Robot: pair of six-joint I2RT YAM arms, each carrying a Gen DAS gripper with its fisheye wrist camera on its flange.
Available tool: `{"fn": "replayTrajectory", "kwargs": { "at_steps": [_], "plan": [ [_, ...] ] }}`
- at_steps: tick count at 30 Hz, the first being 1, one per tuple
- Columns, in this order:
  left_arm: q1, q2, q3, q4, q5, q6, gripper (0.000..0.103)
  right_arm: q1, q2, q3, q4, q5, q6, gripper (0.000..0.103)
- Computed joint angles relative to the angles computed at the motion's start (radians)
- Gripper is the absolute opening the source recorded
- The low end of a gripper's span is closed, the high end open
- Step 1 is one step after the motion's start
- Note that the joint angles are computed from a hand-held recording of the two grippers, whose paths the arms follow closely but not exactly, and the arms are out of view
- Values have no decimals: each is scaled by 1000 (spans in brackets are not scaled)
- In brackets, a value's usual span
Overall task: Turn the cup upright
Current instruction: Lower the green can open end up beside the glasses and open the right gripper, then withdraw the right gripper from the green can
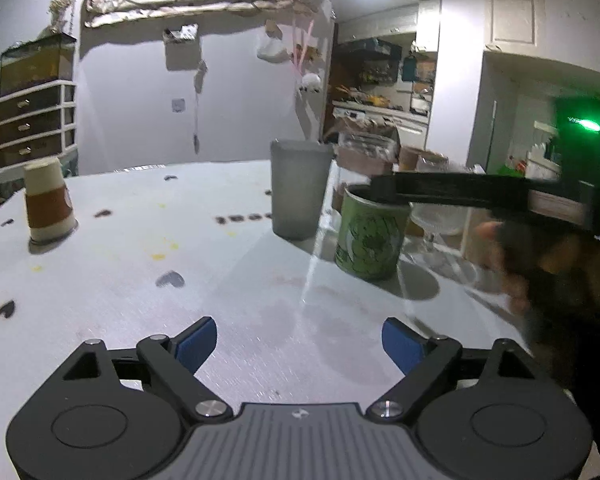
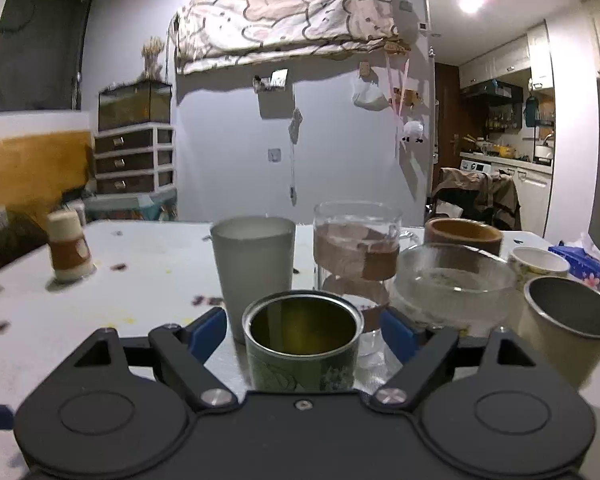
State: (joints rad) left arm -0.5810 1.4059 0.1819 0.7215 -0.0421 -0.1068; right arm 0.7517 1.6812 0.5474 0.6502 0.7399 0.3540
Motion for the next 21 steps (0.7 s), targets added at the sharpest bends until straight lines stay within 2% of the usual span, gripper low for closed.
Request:
{"fn": "replayTrajectory", "kwargs": {
  "at_steps": [5,10,16,21],
  "plan": [
    [-5,-59,-14,1,-40,-14,91,83,-164,-99,-43,48,26,90],
    [-24,-138,-33,-20,-87,-38,91,196,-303,-173,-121,168,59,93],
    [-64,-232,-75,-36,-165,-71,98,309,-407,-221,-244,278,144,95],
    [-103,-302,-96,-79,-229,-89,103,401,-429,-223,-384,379,247,97]
  ]
}}
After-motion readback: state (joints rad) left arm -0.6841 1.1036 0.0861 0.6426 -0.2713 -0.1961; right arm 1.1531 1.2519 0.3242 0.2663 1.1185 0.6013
